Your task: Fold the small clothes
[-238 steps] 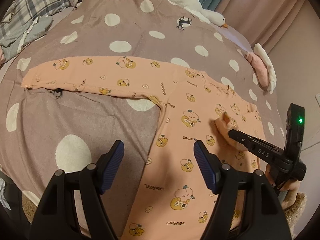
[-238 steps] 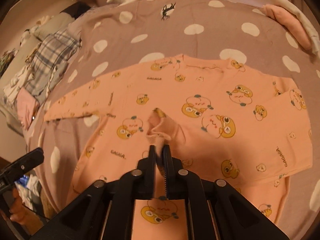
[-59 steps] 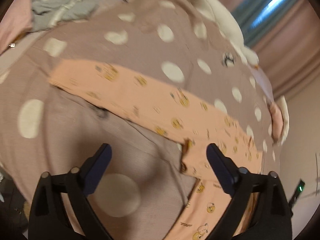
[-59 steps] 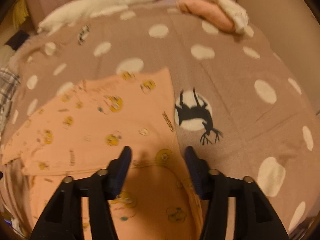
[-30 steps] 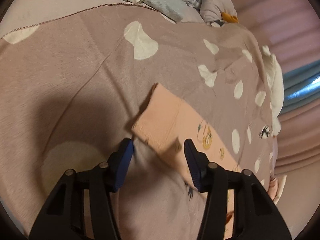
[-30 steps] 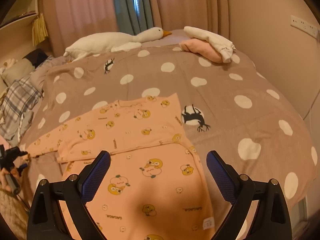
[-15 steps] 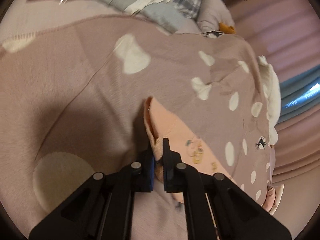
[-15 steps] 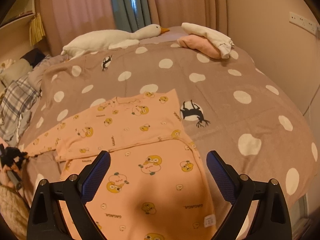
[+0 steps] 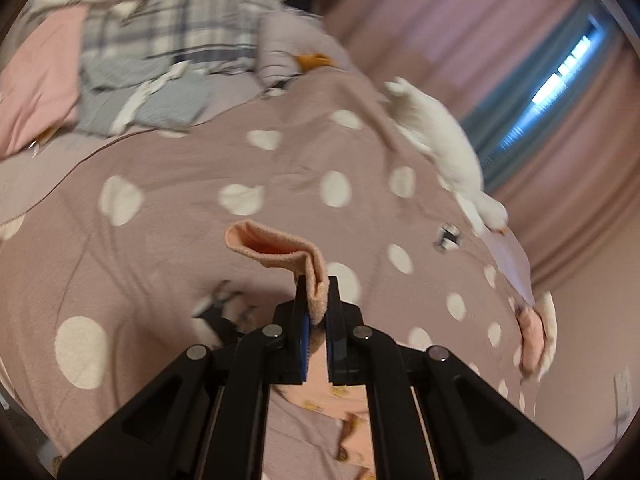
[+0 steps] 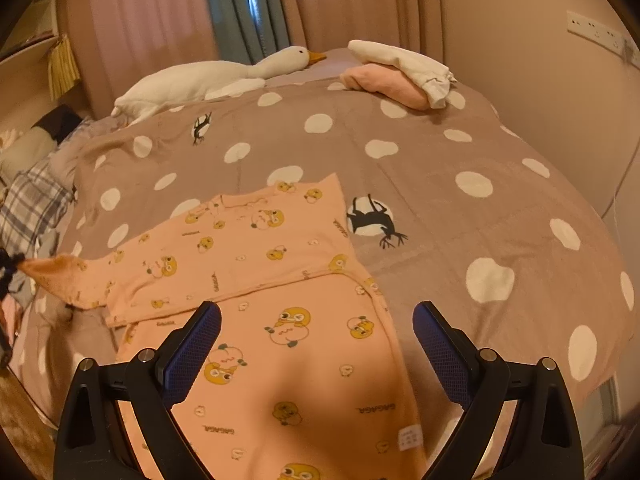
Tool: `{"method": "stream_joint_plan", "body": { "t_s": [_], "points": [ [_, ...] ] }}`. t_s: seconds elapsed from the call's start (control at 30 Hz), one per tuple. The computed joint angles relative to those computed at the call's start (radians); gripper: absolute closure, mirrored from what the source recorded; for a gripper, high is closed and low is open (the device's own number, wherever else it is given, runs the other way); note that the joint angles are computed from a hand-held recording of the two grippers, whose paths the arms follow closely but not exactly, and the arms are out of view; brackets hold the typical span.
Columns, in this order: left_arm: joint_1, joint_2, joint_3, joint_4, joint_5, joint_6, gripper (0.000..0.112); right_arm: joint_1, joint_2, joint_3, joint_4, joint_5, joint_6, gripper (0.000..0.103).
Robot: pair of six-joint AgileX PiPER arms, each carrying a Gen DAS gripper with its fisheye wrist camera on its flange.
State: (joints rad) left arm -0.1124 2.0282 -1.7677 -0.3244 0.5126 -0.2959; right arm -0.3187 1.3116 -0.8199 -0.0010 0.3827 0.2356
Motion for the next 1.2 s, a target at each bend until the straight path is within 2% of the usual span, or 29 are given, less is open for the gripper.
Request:
{"method": "stream_joint_plan", "body": {
  "t_s": [0.13,0.63,1.2],
  "points": [
    [-0.081,-0.002,-0.035,0.069,0.020,-0.001,0.107,-0.019,-0.011,0.007,0.030,0.001,-0.028,0.007],
    [-0.322,0.142,-0.238,0.076,0.186,0.136,0.107,-0.076,-0.016,0.024,0.173,0.000,-0.179,0.007],
    [-0.452,0.377,-0.390,0.127,0.351,0.133,0.106,-0.127,-0.003,0.047,0.309,-0.001,-0.322,0.007]
  ]
}}
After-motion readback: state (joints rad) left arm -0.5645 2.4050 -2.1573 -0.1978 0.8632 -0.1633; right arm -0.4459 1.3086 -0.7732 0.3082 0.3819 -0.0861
